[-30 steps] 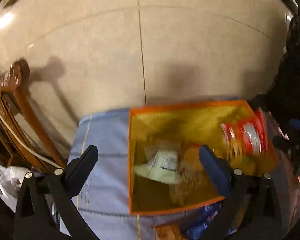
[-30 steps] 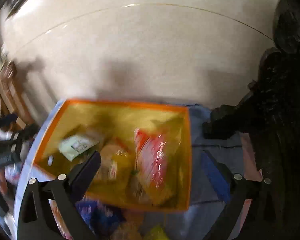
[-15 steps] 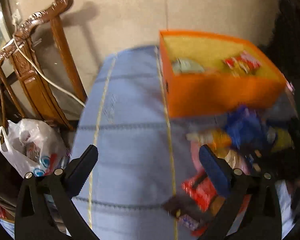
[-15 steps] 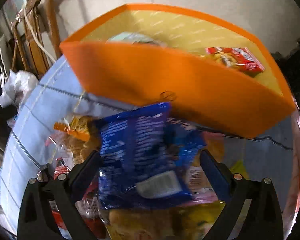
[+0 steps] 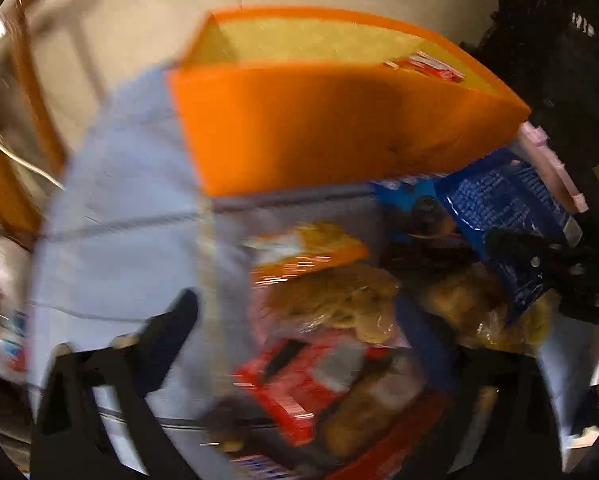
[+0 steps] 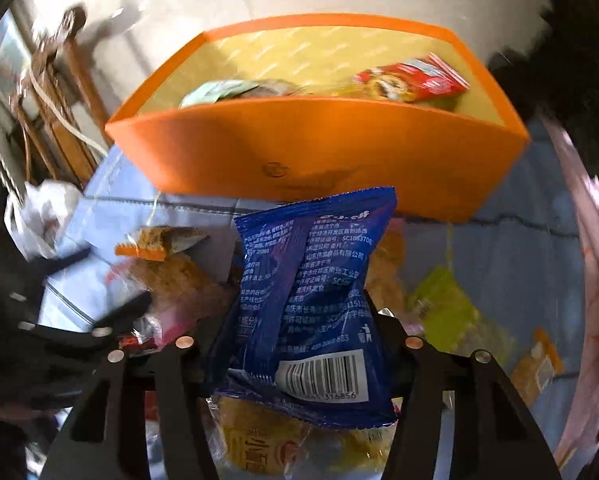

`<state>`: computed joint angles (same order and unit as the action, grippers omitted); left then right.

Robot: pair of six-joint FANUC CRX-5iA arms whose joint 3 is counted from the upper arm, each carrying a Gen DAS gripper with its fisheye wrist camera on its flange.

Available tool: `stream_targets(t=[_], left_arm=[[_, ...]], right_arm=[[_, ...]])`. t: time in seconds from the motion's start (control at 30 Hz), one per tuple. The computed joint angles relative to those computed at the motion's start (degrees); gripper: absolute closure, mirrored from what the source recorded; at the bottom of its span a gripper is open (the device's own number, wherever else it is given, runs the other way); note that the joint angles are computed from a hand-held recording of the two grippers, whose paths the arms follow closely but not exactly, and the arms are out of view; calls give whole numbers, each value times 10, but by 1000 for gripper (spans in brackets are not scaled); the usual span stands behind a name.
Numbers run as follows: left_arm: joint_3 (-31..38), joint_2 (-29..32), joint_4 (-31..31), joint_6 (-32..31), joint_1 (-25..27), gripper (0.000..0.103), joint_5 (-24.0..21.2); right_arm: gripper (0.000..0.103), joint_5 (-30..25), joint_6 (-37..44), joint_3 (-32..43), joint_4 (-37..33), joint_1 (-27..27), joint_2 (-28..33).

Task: Organize snacks
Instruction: 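Grasp the blue snack bag with the right tool while the left tool grasps the pink-wrapped cookie packet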

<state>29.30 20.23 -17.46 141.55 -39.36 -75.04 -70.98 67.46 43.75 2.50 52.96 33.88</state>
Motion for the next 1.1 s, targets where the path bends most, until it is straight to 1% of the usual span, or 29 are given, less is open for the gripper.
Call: stream_targets(t=[0.03,0.07,0.1,0.13,0.2,0.27,0.33,0.37,0.4,0.43,0.47,0.5,0.57,0.63,0.67,0.7,0.73,0.77,0.83,0.87,0.93,0.97,1.0,1.03,1.07,1.1], left_arm=[[-17,-4,18,-1,6,40,25],[-12,1,20,0,6,42,20],[-15,1,31,-7,10,44,26],[-18,0,38,-8,13,45,29],[-32,-9,57,1,22,51,41],[-37,-13,60,2,23,54,45],[-27,-10,55,2,17,55,35],[-26,-9,52,2,13,56,34],[-24,-10,52,4,11,57,32],[-28,-13,53,5,11,57,35],[-34,-17,55,7,13,59,39],[-34,-18,53,12,12,68,36],[-24,-13,48,8,11,68,20],[4,3,20,22,-1,64,-10],[27,16,1,27,-9,52,-38],[42,27,-9,26,-8,20,-56],[56,35,-20,29,-10,6,-76],[63,38,-32,37,-15,4,-82],[41,22,-37,45,-19,4,-41],[46,26,-36,41,-18,4,-44],[89,62,-34,25,-15,4,-85],[93,69,-26,25,-11,4,-85],[75,61,-17,31,-8,4,-56],[51,50,-4,35,-2,6,-20],[23,37,22,33,8,26,13],[0,26,55,24,18,38,48]], right_arm=[[49,7,-10,-13,-1,-3,-11],[54,13,-13,-23,2,-4,-19],[57,19,-13,-33,2,-7,-27],[61,23,-14,-43,0,-9,-36],[63,38,-18,-66,-8,-19,-59],[64,53,-22,-83,-4,-21,-72],[63,50,-16,-81,-9,-24,-71],[51,43,-8,-77,-13,-26,-67],[35,40,-6,-77,-3,-23,-64],[9,44,-13,-87,28,-14,-62],[6,62,-22,-111,60,-6,-69],[6,76,-25,-124,79,-1,-70],[6,64,-20,-125,117,10,-58],[6,44,-18,-111,140,20,-38],[6,43,-20,-108,146,23,-30],[6,37,-39,-109,161,27,-24],[6,30,-69,-109,172,27,-20],[5,27,-84,-108,170,24,-20],[4,15,-134,-115,171,14,-24],[4,15,-147,-117,159,7,-26],[4,5,-149,-103,121,-8,-21],[7,16,-150,-105,87,-21,-24],[13,29,-158,-115,78,-26,-29],[32,42,-175,-131,93,-24,-35],[39,60,-171,-143,87,-26,-44],[40,57,-159,-136,65,-31,-45]])
